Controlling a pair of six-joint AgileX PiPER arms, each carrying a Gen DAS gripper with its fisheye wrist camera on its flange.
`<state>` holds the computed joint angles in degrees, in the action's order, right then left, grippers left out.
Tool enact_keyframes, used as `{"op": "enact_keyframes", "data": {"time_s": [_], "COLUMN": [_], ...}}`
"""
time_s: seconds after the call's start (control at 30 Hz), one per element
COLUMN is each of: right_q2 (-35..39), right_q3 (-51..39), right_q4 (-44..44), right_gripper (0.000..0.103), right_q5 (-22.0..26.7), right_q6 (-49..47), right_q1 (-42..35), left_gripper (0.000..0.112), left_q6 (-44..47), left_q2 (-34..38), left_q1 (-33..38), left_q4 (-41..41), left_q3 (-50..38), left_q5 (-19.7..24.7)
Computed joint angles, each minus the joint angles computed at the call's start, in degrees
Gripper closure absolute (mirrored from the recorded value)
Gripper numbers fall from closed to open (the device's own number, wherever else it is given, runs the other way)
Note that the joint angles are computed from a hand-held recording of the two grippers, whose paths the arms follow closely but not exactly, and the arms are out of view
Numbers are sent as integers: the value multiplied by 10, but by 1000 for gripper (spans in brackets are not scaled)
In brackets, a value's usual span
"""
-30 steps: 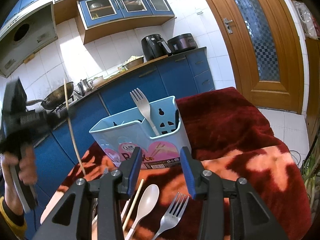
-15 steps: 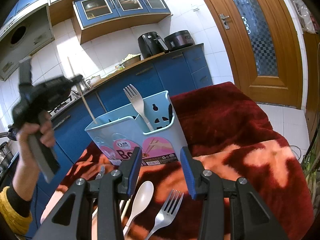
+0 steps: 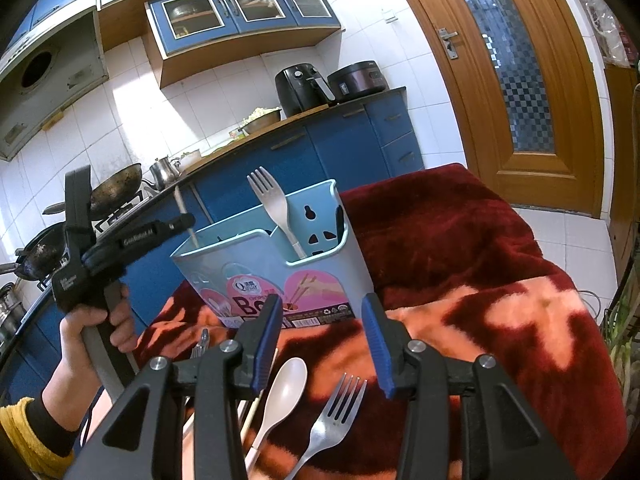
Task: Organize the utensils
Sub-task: 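Lift the chopstick into the blue caddy and open the left tool, then grasp a silver knife with the left tool while the right tool grasps a silver fork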
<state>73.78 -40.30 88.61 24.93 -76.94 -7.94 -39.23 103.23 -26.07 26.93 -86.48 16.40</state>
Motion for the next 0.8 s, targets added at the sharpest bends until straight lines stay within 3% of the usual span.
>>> {"op": "enact_keyframes", "data": {"time_s": [0.1,0.33,0.4,0.8], "right_q2": [-6,-21,-25,-61], "right_q3": [3,1,-2,-27], "right_q4": [-7,-75,-112,-451], "right_gripper": [58,58,58,58], "right_q5": [-6,-23,-22,-14], "right_q6": [6,76,116,454], "right_q1": [4,20,22,68], "left_gripper": [82,78,73,73], "left_q6": [49,155,166,306], "left_q2": [-14,-56,-76,-136], "left_q1": [4,15,18,36], "left_q4": [-51,-159,-172,-309], "left_q3": [21,65,85,137], "left_q5": [1,20,20,101]}}
